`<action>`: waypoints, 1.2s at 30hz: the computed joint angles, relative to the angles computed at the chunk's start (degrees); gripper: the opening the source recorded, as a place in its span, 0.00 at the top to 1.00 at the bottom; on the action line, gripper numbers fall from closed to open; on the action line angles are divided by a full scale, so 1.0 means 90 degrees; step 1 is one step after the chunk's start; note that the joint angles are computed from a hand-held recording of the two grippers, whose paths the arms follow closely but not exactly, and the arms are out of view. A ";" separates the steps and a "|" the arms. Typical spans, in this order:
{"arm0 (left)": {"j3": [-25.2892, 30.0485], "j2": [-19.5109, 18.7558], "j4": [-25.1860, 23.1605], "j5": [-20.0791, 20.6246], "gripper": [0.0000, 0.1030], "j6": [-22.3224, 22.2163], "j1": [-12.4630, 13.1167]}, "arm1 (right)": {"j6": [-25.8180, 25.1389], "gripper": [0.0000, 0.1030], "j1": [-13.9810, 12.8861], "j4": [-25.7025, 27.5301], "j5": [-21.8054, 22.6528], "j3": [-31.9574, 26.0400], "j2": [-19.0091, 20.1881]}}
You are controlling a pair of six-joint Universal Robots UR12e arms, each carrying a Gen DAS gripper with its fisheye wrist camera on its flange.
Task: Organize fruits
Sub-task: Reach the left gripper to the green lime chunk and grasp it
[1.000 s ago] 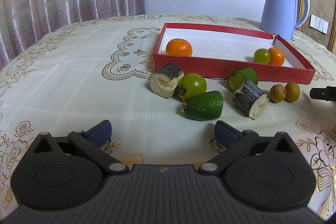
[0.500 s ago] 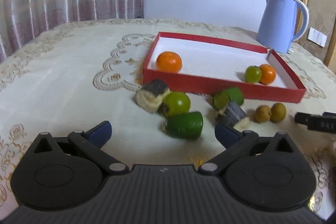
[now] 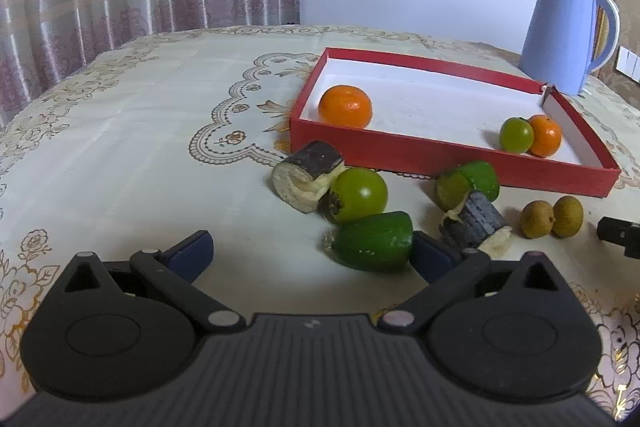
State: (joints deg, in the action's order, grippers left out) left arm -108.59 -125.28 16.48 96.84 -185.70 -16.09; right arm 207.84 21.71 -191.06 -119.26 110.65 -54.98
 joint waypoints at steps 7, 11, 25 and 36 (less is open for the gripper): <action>-0.0017 -0.0019 0.0092 0.0013 0.11 0.0168 -0.0039 | -0.0001 0.04 0.0000 0.0000 0.0001 0.0000 0.0000; -0.0031 -0.0004 0.0077 -0.0035 0.11 0.0121 -0.0022 | -0.0001 0.04 0.0000 0.0001 0.0000 -0.0001 0.0001; -0.0057 -0.0006 0.0159 -0.0095 0.19 0.0209 -0.0026 | -0.0001 0.04 0.0001 -0.0001 0.0001 0.0001 0.0000; -0.0189 0.0013 0.0424 -0.0425 0.30 0.0286 0.0046 | 0.0000 0.04 0.0001 0.0004 0.0001 0.0001 -0.0003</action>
